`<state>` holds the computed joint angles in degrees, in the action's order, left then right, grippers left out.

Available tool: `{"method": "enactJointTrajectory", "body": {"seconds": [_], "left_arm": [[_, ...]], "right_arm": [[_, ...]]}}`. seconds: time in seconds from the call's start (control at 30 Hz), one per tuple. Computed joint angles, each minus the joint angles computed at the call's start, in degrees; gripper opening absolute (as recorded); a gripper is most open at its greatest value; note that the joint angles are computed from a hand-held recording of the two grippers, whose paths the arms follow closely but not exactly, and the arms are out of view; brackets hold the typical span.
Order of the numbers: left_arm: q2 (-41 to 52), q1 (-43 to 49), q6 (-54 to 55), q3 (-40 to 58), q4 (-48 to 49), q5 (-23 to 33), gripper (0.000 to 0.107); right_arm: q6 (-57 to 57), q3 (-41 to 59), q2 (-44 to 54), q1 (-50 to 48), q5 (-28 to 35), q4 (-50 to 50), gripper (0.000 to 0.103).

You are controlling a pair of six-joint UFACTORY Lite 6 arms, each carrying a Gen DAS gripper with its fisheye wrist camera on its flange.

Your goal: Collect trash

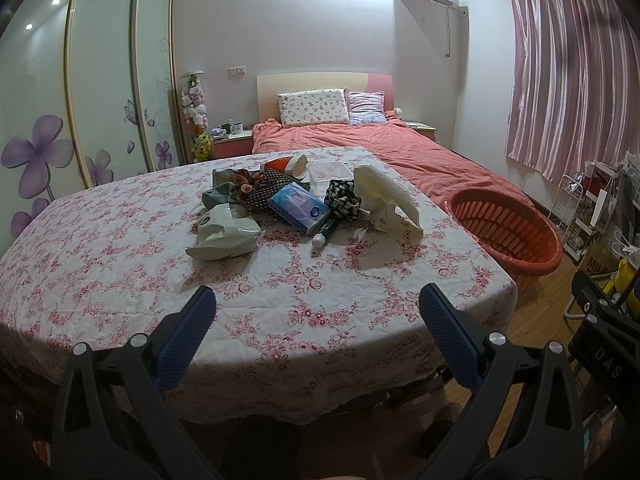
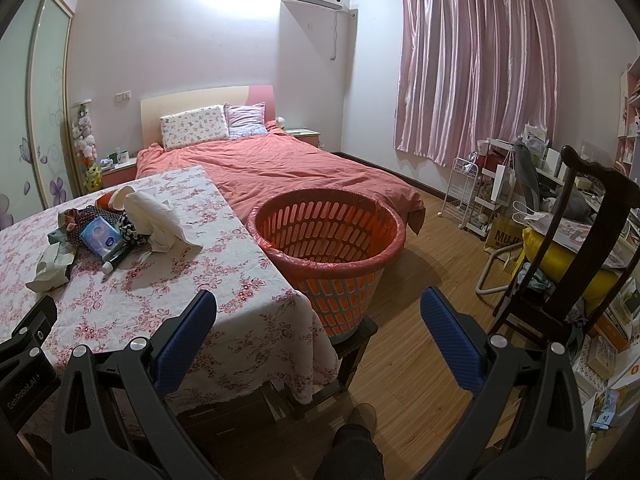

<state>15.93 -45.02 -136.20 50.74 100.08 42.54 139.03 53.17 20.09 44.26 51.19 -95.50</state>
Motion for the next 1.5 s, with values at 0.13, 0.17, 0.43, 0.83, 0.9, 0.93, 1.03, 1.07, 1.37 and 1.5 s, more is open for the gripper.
{"method": "enactJointTrajectory", "body": {"seconds": [0.13,0.17,0.43,0.83,0.9,0.93,1.03,1.07,1.37,1.5], "left_arm": [[0.03,-0.01,0.02,0.02,-0.01,0.01,0.099],[0.03,-0.01,0.02,0.02,-0.01,0.01,0.099],[0.03,-0.01,0.02,0.02,-0.01,0.01,0.099],[0.99,1.07,-0.49,0.7,0.66,-0.94,0.099],[1.69,2.07,-1.09,1.0,1.41,-1.7,0.099],[1.98,2.92,-1.9,0.84,2.43,-2.34,0.099],[2.82,6.14,-4.79,0.44,6.12,-5.08,0.099],[3.01,7.16,-5.4,0.43,6.93,-5.95,0.099],[6.18,21.34,-14.88,1.17,20.82,-14.42,0.099],[8.09,27.2,-13.83,4.36,22.85,-16.61,0.099]], "right_arm": [[0.16,-0.18,-0.07,-0.07,-0.02,-0.13,0.101],[0.19,-0.21,-0.08,-0.09,-0.04,-0.15,0.101],[0.45,-0.79,-0.5,-0.35,-0.15,-0.54,0.101],[1.47,-1.11,-0.57,-1.63,-1.33,-2.42,0.101],[2.34,-0.82,0.0,-2.28,-2.23,-3.67,0.101],[2.35,-0.37,0.37,-2.71,-2.76,-4.14,0.101],[2.52,2.22,3.19,-3.9,-4.57,-5.87,0.101],[2.47,2.63,3.55,-4.5,-5.09,-6.44,0.101],[0.38,16.33,14.24,-7.23,-14.57,-12.44,0.1],[-1.87,26.64,19.7,-10.34,-22.36,-13.91,0.1]]}}
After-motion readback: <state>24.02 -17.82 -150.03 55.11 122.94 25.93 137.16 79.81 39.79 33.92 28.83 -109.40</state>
